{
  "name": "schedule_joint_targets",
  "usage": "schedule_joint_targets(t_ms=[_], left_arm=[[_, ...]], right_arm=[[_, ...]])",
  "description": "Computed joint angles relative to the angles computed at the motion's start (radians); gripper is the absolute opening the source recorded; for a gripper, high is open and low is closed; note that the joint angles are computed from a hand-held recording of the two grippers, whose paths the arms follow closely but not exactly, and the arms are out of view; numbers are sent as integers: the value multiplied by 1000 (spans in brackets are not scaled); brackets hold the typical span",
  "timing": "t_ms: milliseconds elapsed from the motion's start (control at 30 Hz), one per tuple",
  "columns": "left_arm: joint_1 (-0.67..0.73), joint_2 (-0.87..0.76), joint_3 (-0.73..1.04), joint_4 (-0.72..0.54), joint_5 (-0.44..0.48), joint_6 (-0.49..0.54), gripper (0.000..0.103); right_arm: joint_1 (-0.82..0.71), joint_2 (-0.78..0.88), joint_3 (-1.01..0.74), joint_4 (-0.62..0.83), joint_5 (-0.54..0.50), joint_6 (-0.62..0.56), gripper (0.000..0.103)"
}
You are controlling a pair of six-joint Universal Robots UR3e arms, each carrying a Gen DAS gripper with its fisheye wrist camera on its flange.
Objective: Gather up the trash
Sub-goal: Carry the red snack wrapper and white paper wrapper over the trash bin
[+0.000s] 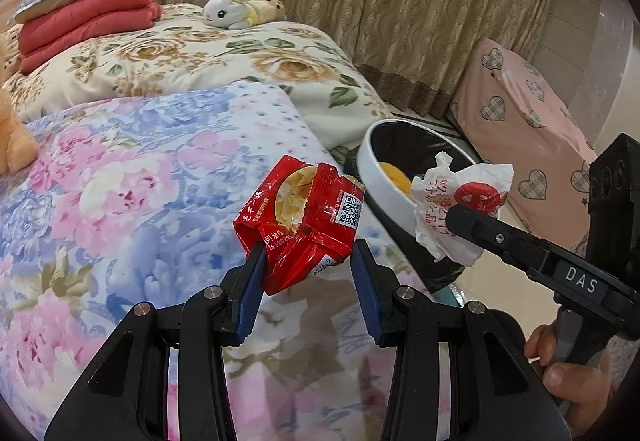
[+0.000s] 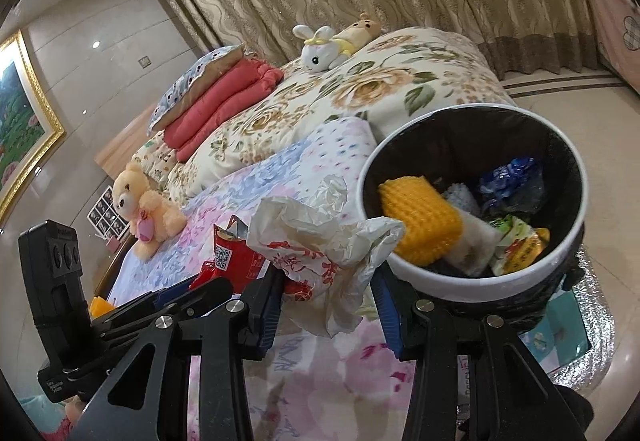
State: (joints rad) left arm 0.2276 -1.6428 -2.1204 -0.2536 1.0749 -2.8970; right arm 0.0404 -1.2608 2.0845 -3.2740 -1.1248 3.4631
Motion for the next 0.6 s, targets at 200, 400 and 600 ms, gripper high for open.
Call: schedule_joint_targets(t_ms=[200,400,600], left_arm=[[-50,-26,32,6,19,-12,41],[-94,-46,63,1,32,-21,41],[-139,-70,106,-7,43,-30,41]], right_arm=[[-41,-28,41,-9,8,-8,44],[-83,-63,81,-9,19,-21,44],[-120,-87,107,-6,28,-25,45]])
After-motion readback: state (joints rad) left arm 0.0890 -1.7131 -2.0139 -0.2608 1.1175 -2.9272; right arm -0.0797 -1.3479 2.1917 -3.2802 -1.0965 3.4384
